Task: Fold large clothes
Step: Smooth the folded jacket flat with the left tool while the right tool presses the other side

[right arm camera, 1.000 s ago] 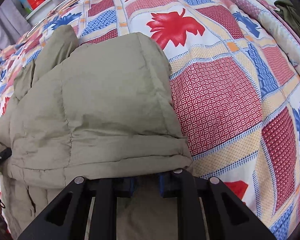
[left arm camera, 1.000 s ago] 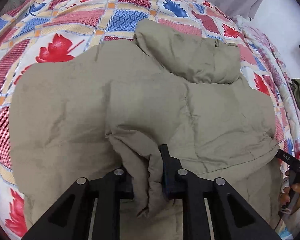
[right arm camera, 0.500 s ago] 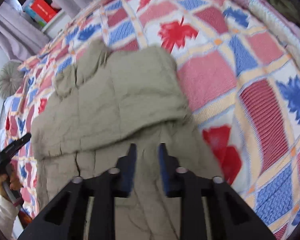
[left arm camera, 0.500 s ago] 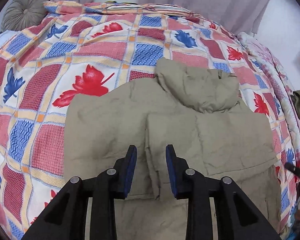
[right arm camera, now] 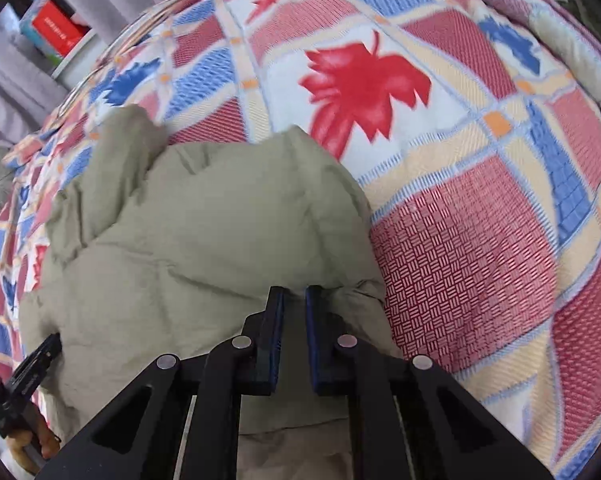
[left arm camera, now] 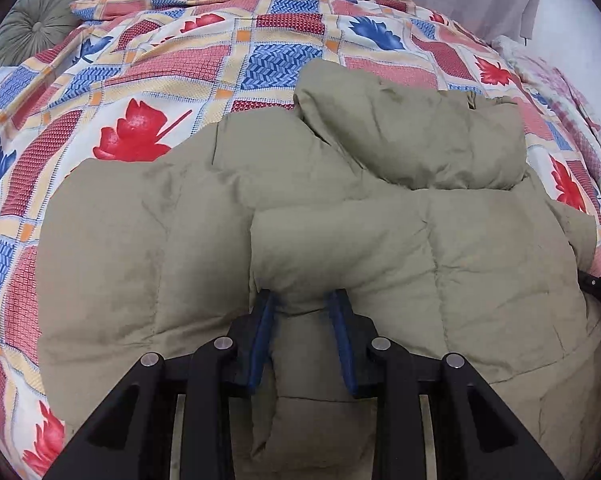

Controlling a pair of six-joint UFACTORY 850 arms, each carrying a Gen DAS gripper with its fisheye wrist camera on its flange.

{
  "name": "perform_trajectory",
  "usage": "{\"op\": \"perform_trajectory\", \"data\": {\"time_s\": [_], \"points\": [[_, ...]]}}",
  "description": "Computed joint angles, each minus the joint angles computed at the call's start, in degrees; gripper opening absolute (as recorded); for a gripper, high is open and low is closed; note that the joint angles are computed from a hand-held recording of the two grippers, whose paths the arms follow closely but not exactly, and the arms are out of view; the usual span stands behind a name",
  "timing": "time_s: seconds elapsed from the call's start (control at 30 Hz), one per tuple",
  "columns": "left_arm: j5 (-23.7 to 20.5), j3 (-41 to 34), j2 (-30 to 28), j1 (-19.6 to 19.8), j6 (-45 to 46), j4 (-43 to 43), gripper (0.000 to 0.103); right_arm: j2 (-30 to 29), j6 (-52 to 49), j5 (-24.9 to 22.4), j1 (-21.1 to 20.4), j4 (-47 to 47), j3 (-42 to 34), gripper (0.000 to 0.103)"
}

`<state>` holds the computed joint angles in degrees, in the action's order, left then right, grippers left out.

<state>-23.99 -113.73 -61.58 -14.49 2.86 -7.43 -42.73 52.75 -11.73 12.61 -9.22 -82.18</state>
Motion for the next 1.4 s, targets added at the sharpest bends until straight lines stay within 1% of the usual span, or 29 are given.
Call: {"op": "perform_trajectory", "data": {"time_s": [0.03,0.1,0.13,0.17,0.23,0.3,0.4,0.47,0.53,0.6,0.67,0.73,0.8,0.9,0.97,1.03,1.13,1.23,1.3,1.37,1.4], "points": [[0.17,-0.45,-0.40,-0.18,-0.05,0.78,0.032,-0.42,1.11,0.84,-0.16,-0.57,0.06,0.010],[0.28,-1.04,-0.96,-0.42,-0.20,1.85,0.032,-1.09,7.23,0.97,0.12,-7.37,-0.25,0.010],[0.07,-1.14,-0.98,-0.47,-0.68,2.41,0.032,-1.64,11.45,-0.26,0.65,-13.35,-1.00,0.010],[-0.28,-1.10,-0.82,-0.45,-1.05,2.58,0.032,-1.97,13.90,-1.74,1.14,-17.36,-1.67,0.010],[-1.62,-0.71,0.11,-0.35,-3.27,4.14,0.032,-2.08,14.95,-4.41,1.80,-20.44,-2.59,0.010],[-0.63,2.38,2.70,0.08,-2.70,3.61,0.032,-1.28,15.68,-6.39,2.23,-21.93,-2.69,0.010],[2.20,8.83,7.33,0.87,1.37,0.53,0.032,2.13,23.31,-6.40,3.21,-29.33,0.65,0.013],[3.31,12.14,9.58,1.19,1.84,0.74,0.032,4.81,30.35,-7.77,4.64,-36.75,3.63,0.013],[3.49,14.41,10.86,1.50,3.37,-0.81,0.032,6.97,34.98,-9.33,6.04,-41.42,6.22,0.014],[3.14,15.19,10.85,1.49,1.53,1.29,0.032,8.23,37.49,-10.70,7.15,-43.87,7.88,0.014],[2.46,14.76,9.98,1.39,0.08,2.87,0.032,8.53,36.19,-11.23,7.63,-42.34,8.70,0.014],[2.28,14.20,8.95,1.19,-2.78,5.75,0.032,7.79,32.93,-11.20,7.65,-38.49,8.61,0.014],[2.34,13.99,8.37,1.08,-4.32,7.81,0.032,6.24,28.11,-9.62,6.94,-32.77,8.00,0.013],[0.98,13.98,8.76,0.98,-6.47,10.50,0.032,5.17,25.72,-9.02,6.47,-29.42,7.54,0.013],[0.62,15.08,10.05,1.15,-6.80,10.71,0.032,6.26,26.27,-9.69,6.81,-28.68,8.11,0.014],[0.26,16.58,11.56,1.43,-5.96,10.56,0.032,8.13,26.25,-8.70,6.85,-27.32,9.68,0.015],[-0.93,18.66,13.61,1.97,-5.10,10.13,0.032,10.62,21.18,-7.95,6.65,-20.11,11.97,0.015],[-2.00,21.27,15.94,2.81,-4.25,8.69,0.032,13.15,19.33,-6.96,6.66,-14.68,14.76,0.019],[-0.47,23.93,17.81,3.30,-4.00,8.18,0.032,14.86,18.53,-6.09,6.89,-11.08,16.91,0.029],[0.27,26.39,19.62,3.60,-5.14,9.21,0.032,16.43,19.05,-5.47,7.48,-8.99,19.00,0.033],[0.28,27.51,20.49,3.82,-4.66,8.60,0.032,17.03,19.31,-5.39,7.86,-8.46,19.76,0.033]]}}
